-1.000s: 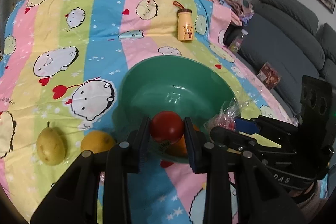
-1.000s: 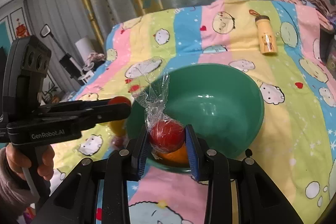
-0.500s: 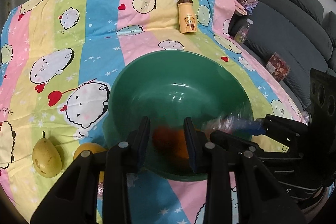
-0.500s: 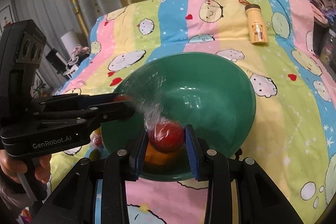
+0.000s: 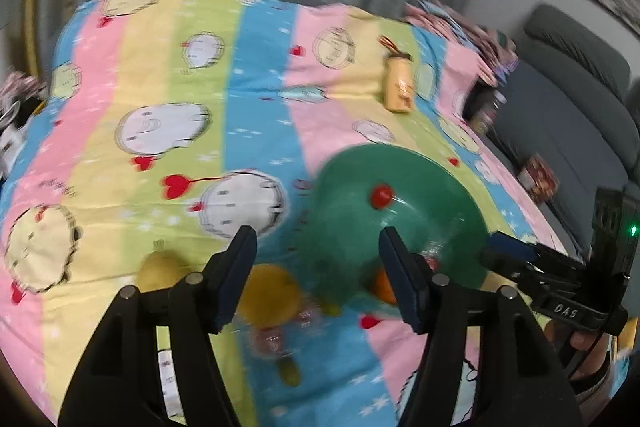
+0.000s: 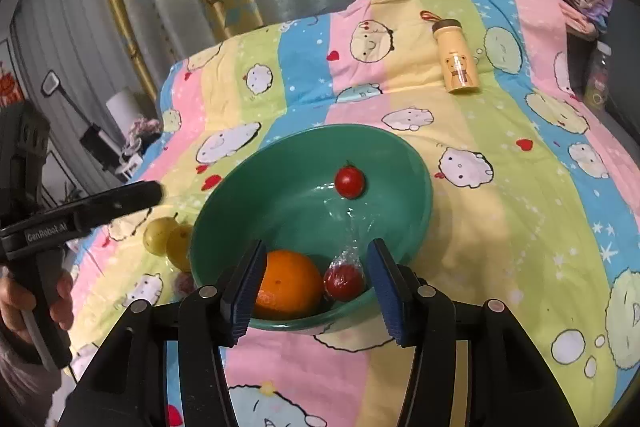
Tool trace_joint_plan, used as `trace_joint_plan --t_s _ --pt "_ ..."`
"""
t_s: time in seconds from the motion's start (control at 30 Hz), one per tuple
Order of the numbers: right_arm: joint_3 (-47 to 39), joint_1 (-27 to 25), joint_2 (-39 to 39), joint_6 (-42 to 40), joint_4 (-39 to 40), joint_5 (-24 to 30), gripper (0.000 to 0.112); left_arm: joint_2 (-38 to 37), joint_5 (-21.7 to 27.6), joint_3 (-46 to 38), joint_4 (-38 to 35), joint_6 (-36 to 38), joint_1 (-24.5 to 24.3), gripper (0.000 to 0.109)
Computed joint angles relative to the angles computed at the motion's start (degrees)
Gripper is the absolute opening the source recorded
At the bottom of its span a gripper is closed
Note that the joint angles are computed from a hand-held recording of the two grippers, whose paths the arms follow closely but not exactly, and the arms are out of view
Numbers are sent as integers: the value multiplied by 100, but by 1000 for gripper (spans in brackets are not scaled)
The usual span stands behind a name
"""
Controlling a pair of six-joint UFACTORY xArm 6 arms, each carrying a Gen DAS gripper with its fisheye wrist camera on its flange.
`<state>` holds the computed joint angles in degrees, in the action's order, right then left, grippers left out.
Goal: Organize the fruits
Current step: 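Move the right tool toward the yellow pear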
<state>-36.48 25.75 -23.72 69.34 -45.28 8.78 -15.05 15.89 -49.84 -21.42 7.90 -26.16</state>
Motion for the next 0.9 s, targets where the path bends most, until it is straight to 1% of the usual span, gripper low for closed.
trace_joint_plan --t_s 0.13,0.27,0.37,0.47,0.6,0.67,0.73,0.83,0.9 --pt "142 -21 -100 28 38 -269 53 -451 -66 450 462 -624 354 65" --pt "223 84 -144 -163 192 -509 53 -875 -1 887 247 -741 587 65" --pt "292 237 -158 -480 418 -735 53 -1216 92 1249 221 -877 755 65" --pt "290 514 -62 -1105 1019 -906 53 -1551 236 1567 251 -1022 924 65" --pt "142 864 172 -1411 1307 -894 53 -2029 443 1959 135 -1021 1128 65" --pt "4 1074 372 -1770 1653 -877 53 -2224 524 2093 122 -1002 1198 65" --pt "-150 1246 549 -1977 1829 -846 53 -2453 608 2229 118 -987 1271 65" --pt "-431 1516 856 -2517 2311 -832 53 -2790 767 2380 -85 -828 1382 65" --pt "-645 1685 1071 -2907 2664 -819 53 -3042 864 2476 6 -895 1440 65"
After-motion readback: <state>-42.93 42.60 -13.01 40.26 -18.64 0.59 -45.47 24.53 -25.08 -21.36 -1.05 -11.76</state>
